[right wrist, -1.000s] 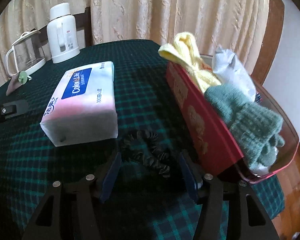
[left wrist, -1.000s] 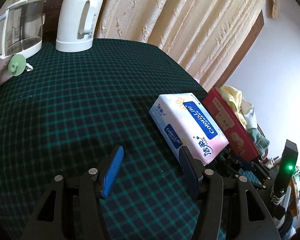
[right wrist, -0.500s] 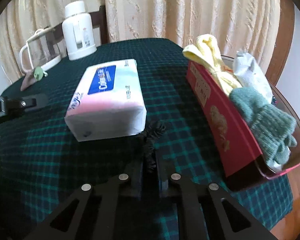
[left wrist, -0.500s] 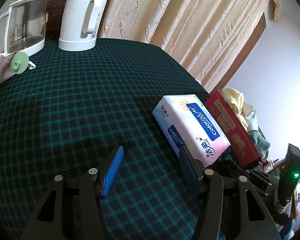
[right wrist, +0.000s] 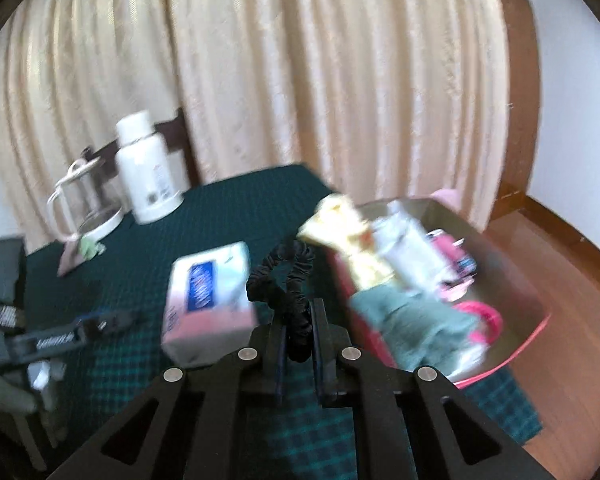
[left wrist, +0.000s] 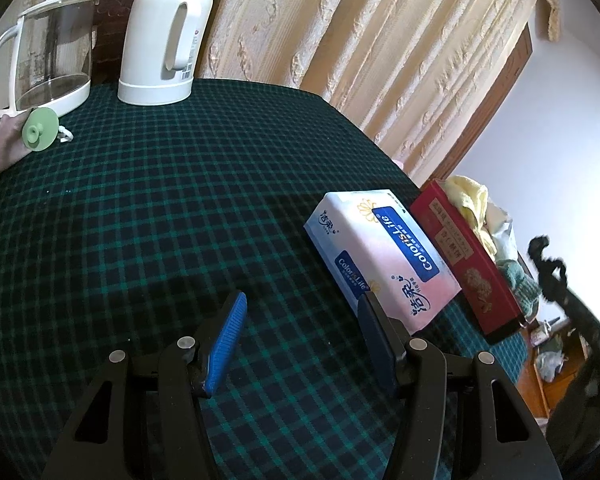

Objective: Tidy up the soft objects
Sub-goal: 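Close the right gripper on the black hair tie and lift it toward the box, then carry the black hair tie over the red tin box and open the right gripper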

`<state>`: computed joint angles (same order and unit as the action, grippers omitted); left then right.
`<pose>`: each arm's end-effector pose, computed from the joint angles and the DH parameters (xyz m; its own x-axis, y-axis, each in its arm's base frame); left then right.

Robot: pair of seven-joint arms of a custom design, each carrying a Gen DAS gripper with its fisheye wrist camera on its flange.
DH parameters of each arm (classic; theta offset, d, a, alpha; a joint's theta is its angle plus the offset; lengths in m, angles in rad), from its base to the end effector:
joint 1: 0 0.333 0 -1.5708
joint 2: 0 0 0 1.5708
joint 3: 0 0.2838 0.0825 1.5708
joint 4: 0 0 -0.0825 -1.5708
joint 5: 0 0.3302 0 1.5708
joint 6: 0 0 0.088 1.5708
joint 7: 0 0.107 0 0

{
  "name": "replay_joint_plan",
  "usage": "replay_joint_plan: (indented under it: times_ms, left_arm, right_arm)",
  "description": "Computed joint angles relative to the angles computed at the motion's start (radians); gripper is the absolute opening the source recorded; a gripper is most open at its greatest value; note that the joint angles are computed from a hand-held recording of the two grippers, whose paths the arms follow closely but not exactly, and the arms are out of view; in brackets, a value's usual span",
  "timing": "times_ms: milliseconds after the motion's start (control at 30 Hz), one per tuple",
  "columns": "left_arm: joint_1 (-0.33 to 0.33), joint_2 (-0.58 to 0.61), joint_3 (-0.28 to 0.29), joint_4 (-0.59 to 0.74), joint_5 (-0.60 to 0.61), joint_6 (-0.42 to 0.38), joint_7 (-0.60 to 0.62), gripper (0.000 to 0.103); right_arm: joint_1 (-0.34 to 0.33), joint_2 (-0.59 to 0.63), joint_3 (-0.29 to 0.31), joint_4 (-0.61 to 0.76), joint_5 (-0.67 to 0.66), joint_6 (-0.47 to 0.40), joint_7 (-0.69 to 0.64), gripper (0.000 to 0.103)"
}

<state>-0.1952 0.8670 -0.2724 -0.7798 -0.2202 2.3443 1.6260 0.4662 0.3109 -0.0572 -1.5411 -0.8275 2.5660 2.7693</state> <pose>0.6987 -0.2410 0.4967 -0.3648 -0.8499 0.3801 -0.7849 0.0611 -0.6166 0.5810 0.2701 0.5376 -0.1833 -0.9784 -0.0959 -0.5576 0.1838 -0.8095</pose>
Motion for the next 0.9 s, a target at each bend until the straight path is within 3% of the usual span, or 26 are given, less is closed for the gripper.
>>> replay_joint_plan:
  times_ms: [100, 367, 433, 467, 500, 533, 667, 900]
  left_arm:
    - [-0.001, -0.002, 0.000, -0.002, 0.002, 0.002, 0.001, 0.059]
    - [-0.005, -0.002, 0.004, 0.001, 0.010, -0.001, -0.001, 0.059]
    - [-0.005, -0.002, 0.005, 0.002, 0.011, -0.001, -0.001, 0.059]
    - [-0.006, -0.002, 0.005, 0.002, 0.013, 0.000, -0.001, 0.059]
    - [-0.006, -0.004, 0.005, 0.001, 0.014, 0.001, -0.001, 0.059]
    - [-0.006, -0.008, 0.006, -0.005, 0.014, 0.005, -0.001, 0.059]
    - [-0.003, -0.028, 0.008, -0.033, 0.016, 0.020, 0.000, 0.059]
    - [0.020, -0.105, 0.014, -0.148, 0.015, 0.080, 0.005, 0.059]
  right_arm:
    - [-0.002, -0.035, -0.024, -0.031, -0.043, -0.044, 0.082, 0.011]
    - [-0.058, -0.070, -0.016, -0.064, -0.116, -0.135, 0.224, 0.012]
    - [-0.072, -0.068, -0.008, -0.064, -0.114, -0.140, 0.227, 0.019]
    - [-0.075, -0.066, -0.006, -0.063, -0.117, -0.146, 0.233, 0.035]
    - [-0.073, -0.068, -0.006, -0.065, -0.128, -0.158, 0.247, 0.064]
    - [-0.069, -0.075, -0.007, -0.075, -0.156, -0.162, 0.281, 0.070]
    - [-0.062, -0.085, 0.008, -0.083, -0.228, -0.184, 0.332, 0.072]
    - [-0.064, -0.053, 0.028, -0.051, -0.230, -0.093, 0.306, 0.072]
